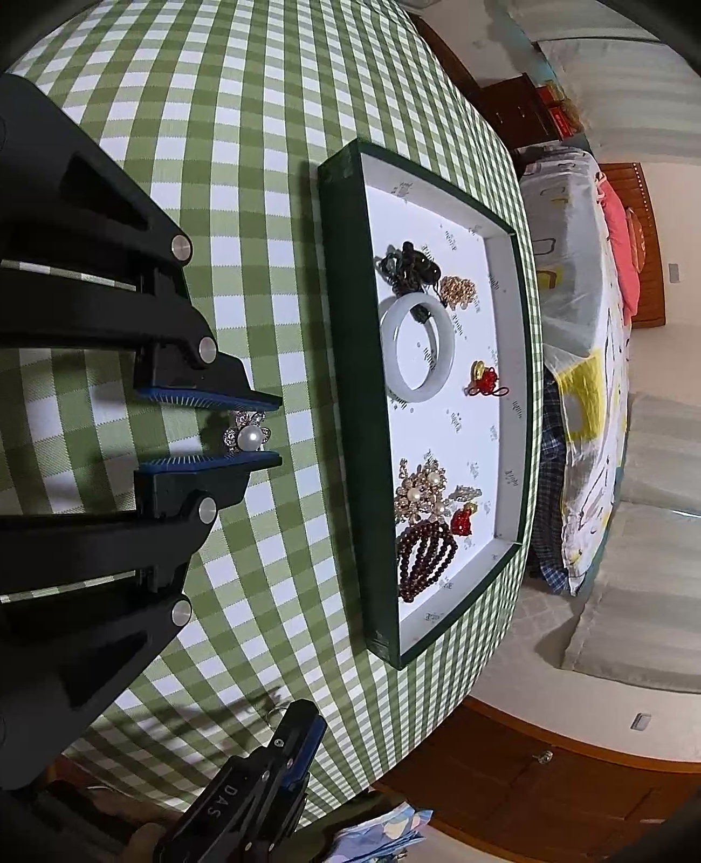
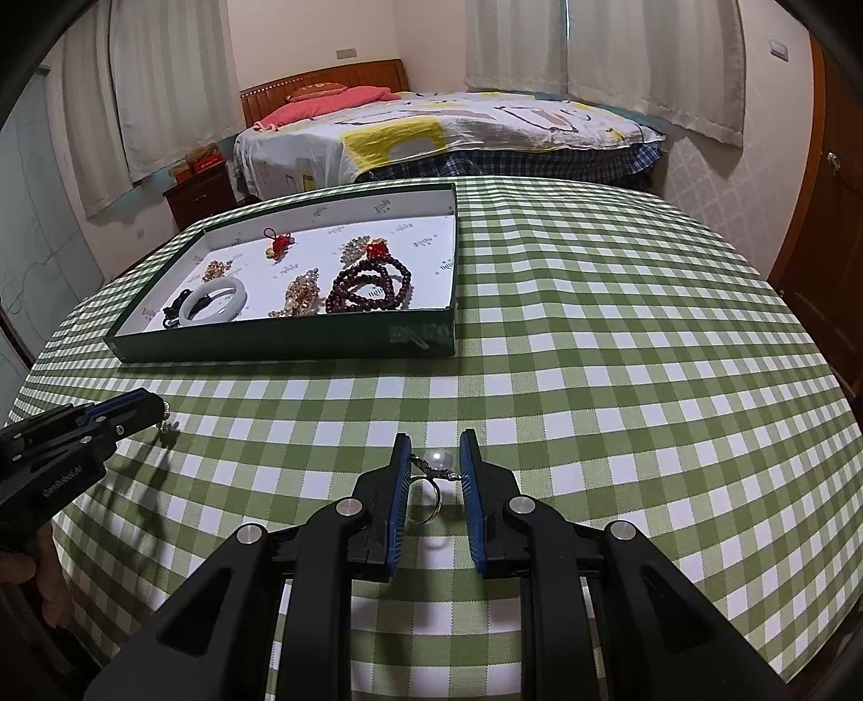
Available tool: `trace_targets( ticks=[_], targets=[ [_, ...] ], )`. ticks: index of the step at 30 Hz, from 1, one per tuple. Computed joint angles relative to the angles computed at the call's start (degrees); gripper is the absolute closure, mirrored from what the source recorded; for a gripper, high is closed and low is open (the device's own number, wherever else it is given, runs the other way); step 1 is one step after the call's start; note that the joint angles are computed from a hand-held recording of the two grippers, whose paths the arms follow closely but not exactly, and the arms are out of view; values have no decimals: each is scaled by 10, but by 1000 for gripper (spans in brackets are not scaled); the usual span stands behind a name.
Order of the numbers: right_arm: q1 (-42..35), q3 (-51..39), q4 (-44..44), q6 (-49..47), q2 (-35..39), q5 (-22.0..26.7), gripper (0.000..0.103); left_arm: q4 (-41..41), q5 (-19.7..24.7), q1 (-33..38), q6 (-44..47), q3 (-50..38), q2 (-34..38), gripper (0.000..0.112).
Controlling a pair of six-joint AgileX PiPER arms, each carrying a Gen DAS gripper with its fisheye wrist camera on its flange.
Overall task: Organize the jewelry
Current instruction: 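Carry the pearl ring and pearl flower brooch over the green box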
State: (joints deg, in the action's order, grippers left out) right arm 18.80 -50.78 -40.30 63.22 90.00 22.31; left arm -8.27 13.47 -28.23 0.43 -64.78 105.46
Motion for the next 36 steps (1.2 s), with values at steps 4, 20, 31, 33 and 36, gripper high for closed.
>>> trace_targets(
  ticks=[4,20,31,33,36],
  targets=[
    [4,-6,3,-3,0,2,84,-17,-1,5,18,4,-8,97],
    [4,-150,64,-113,55,7,84,-59,19,37,80,-72,-8,97],
    [-11,-367,126,-235,182,20,84,1,66,67,34,-286,109,97],
    [-18,-413,163,-272,218,22,84,11,91,70,22,-347,147,97],
    [-28,-477,224,-329,273,38,84,33,144,70,6,-449,215,97]
  ],
)
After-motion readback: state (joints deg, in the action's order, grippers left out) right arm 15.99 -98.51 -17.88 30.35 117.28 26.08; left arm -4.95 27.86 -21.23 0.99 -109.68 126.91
